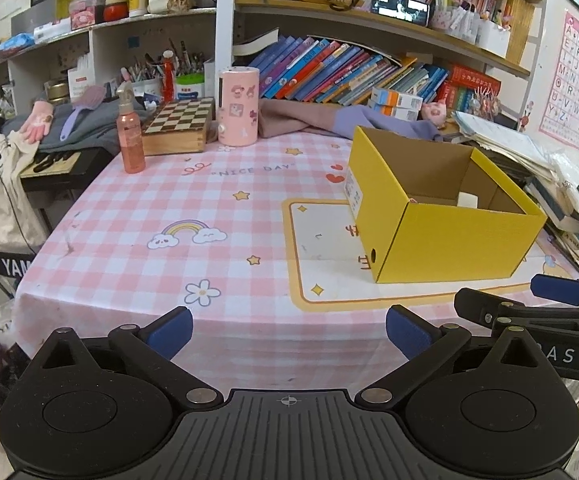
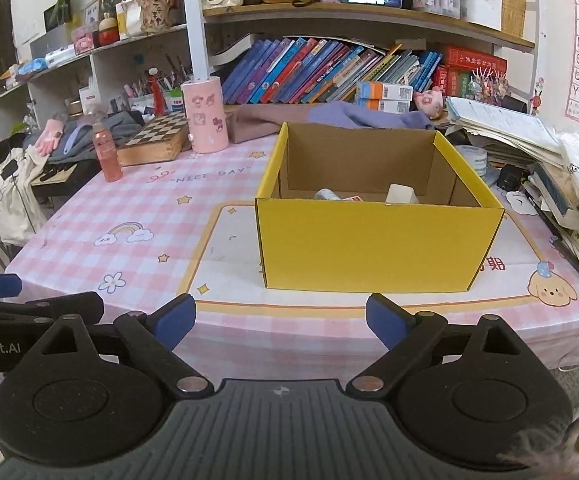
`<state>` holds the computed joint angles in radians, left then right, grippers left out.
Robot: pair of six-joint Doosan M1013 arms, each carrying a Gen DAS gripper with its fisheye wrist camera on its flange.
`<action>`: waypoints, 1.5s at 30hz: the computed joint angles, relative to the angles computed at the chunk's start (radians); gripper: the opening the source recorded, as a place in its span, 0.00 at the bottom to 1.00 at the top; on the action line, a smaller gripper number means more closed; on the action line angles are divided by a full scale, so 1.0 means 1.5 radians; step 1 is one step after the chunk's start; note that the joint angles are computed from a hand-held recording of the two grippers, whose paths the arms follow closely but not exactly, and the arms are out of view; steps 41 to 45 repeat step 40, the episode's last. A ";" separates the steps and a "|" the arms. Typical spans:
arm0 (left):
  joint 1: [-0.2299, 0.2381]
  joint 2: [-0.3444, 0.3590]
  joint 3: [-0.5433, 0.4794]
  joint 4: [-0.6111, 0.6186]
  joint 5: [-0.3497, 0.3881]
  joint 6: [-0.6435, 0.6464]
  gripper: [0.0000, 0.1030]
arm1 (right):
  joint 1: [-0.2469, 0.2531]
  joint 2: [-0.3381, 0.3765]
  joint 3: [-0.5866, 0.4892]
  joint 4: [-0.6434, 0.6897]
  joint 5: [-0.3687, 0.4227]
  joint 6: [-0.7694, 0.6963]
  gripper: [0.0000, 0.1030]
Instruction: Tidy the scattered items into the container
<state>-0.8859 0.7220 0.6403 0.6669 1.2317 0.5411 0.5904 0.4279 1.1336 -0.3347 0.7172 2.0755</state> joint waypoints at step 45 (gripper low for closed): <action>0.004 0.010 -0.014 -0.022 0.012 0.007 1.00 | -0.006 0.003 0.000 0.002 0.013 0.011 0.90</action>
